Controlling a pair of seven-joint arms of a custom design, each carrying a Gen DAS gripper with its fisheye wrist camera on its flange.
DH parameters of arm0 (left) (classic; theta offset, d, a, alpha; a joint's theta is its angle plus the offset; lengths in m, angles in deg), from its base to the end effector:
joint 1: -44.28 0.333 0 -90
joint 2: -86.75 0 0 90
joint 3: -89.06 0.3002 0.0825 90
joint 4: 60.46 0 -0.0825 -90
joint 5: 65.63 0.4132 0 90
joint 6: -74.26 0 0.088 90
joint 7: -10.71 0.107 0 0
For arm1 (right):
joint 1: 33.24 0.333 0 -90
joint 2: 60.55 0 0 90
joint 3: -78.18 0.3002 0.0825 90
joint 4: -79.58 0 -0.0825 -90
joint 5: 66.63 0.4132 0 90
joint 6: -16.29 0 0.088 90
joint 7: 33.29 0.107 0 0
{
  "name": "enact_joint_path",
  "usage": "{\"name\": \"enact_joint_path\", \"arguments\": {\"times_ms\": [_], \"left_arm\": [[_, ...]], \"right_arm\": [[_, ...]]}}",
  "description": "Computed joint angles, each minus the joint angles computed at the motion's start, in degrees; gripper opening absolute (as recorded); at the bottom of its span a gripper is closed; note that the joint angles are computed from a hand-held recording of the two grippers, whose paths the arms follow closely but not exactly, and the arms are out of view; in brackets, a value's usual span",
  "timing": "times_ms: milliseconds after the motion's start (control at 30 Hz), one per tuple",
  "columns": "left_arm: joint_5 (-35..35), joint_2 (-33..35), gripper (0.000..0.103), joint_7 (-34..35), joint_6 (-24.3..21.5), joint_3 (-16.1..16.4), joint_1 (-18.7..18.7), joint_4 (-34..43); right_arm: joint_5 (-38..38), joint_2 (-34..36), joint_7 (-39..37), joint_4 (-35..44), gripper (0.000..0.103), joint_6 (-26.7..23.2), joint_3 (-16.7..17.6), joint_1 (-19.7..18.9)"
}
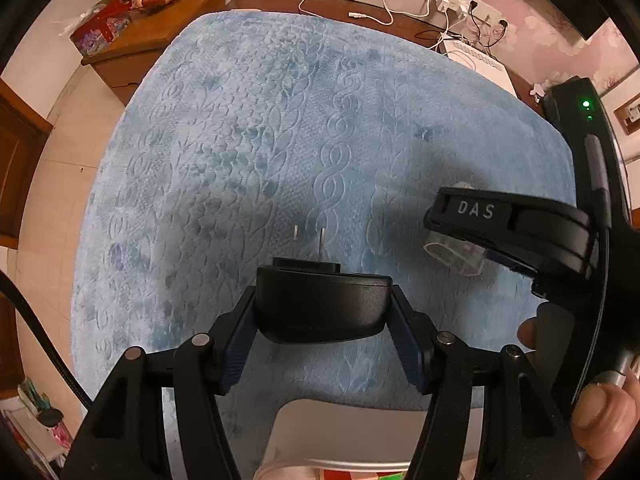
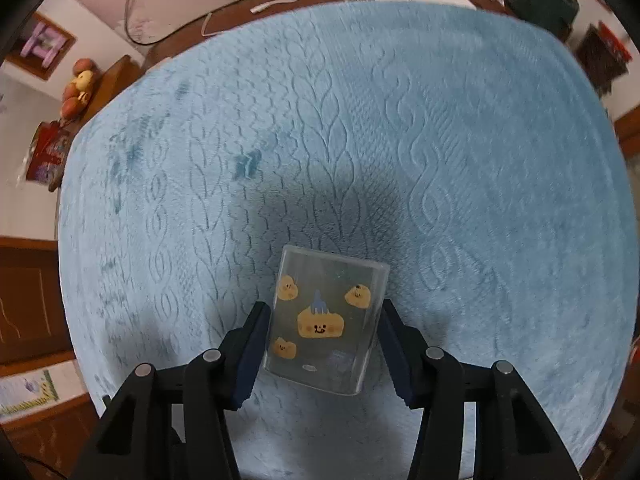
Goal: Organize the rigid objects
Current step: 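Grasp the black charger with left tool while right tool grasps the clear sticker box, then carry the charger and sticker box into the tray and open both tools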
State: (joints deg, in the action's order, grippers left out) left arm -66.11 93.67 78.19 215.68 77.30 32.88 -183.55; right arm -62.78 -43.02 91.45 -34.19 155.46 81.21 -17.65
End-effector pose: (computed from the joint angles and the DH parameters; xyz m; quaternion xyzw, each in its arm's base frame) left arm 0.5474 -0.2332 0.3326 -0.7030 0.7039 -0.0989 0.0240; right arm 0.6027 0.2024 0.2900 -0.5786 0.8121 0.0083 0.0751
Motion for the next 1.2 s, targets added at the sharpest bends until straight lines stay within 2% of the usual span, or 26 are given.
{"name": "enact_joint_path", "arguments": {"times_ms": [167, 333, 533, 633, 867, 1100, 1200], "left_arm": [[-0.94, -3.55, 0.066, 1.36, 0.39, -0.14, 0.11, -2.73], [-2.30, -9.18, 0.066, 3.34, 0.68, -0.30, -0.18, -6.45], [-3.20, -17.49, 0.066, 6.09, 1.63, -0.39, -1.24, -12.22], [-4.36, -23.03, 0.066, 7.80, 1.75, -0.22, -2.41, -16.16], [-7.17, -32.01, 0.066, 10.34, 1.02, -0.23, -6.03, -23.02], [-6.78, -33.58, 0.066, 10.08, 2.38, -2.23, -9.39, -25.09], [-7.22, -32.39, 0.066, 10.92, 3.08, -2.46, -11.10, -25.21]], "right_arm": [[2.79, -8.48, -4.11, -7.66, 0.054, 4.98, 0.65, -1.06], [4.15, -21.73, -9.66, -17.86, 0.054, 8.79, 0.86, -0.65], [4.52, -36.36, -13.64, -28.78, 0.054, 9.45, 0.75, 0.96], [4.34, -44.56, -14.49, -34.71, 0.054, 7.84, 0.98, 1.80], [1.83, -59.06, -10.58, -45.40, 0.054, 3.52, 3.46, 2.95], [-2.05, -68.68, -6.62, -53.25, 0.054, -3.11, 6.39, 5.53], [-2.29, -70.08, -6.60, -55.50, 0.054, -4.55, 5.71, 7.92]]}}
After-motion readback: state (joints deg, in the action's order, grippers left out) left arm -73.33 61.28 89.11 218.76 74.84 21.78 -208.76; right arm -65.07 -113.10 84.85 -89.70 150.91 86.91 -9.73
